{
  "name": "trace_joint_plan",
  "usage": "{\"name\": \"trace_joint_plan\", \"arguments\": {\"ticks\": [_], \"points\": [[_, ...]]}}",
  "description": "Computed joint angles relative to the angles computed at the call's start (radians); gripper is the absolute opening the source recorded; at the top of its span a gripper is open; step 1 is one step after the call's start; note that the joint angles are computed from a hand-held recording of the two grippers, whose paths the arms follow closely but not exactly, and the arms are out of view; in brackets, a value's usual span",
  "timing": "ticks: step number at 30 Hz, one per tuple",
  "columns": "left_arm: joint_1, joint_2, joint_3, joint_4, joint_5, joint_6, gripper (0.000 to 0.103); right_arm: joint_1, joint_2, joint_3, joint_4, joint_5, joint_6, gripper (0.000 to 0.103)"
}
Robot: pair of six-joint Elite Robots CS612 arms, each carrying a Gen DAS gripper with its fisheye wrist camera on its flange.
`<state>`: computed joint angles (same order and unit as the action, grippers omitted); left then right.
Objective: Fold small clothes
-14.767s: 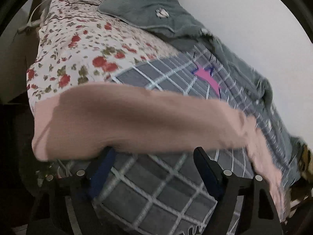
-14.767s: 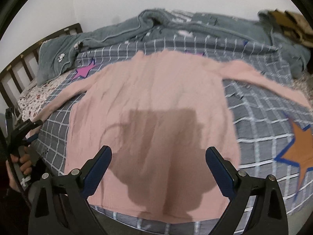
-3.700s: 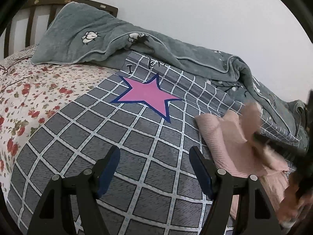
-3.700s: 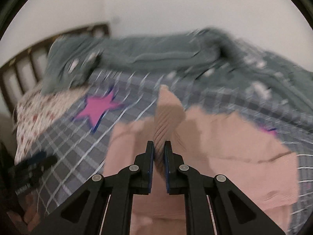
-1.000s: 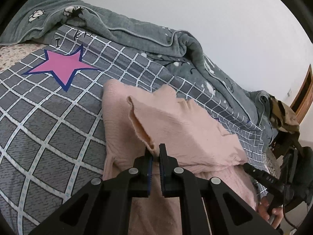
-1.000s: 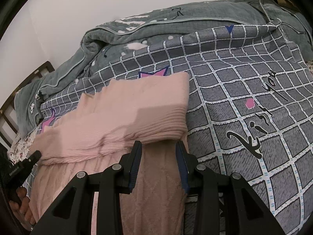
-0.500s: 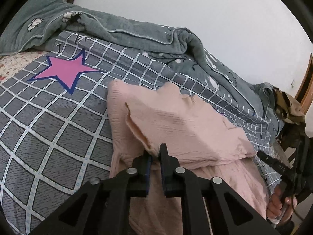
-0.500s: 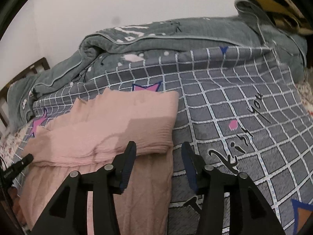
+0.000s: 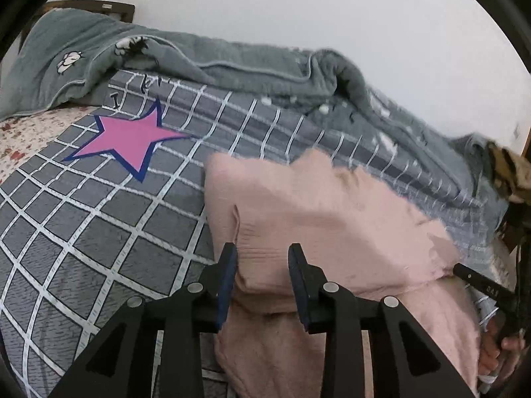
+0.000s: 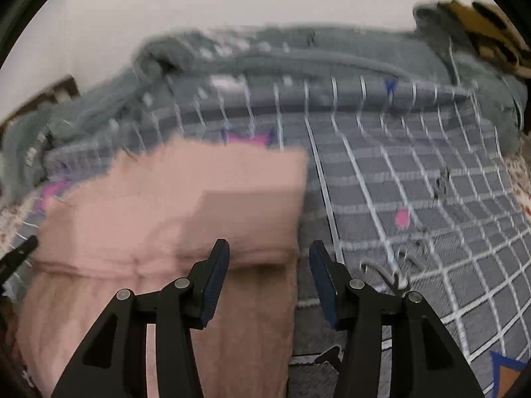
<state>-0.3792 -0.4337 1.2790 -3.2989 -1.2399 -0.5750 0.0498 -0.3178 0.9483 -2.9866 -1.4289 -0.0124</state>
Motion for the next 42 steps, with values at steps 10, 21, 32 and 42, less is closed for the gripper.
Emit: {"name": "trace_joint_plan", "arguments": {"ticks": [10,21,32,42], "points": [[0.0,-0.003,0.025,-0.055,-0.046,0.017,0.056,-0.024,-0.039,0.084,-0.073,0.038,0.017,0.049],[-0.033,-0.039,0.119,-0.13,-0.031,0.063,0.064,-0.045,-0.162,0.375,-0.372,0.065,-0.009,0.048],[-0.111,-0.145,0.403,-0.224,0.042,-0.027,0.064,-0.086,-0.268,0.683,-0.483,0.188,-0.107,0.032],[-0.159,-0.185,0.518,-0.213,0.048,-0.071,0.064,-0.066,-0.255,0.74,-0.464,0.178,-0.184,0.044]]}}
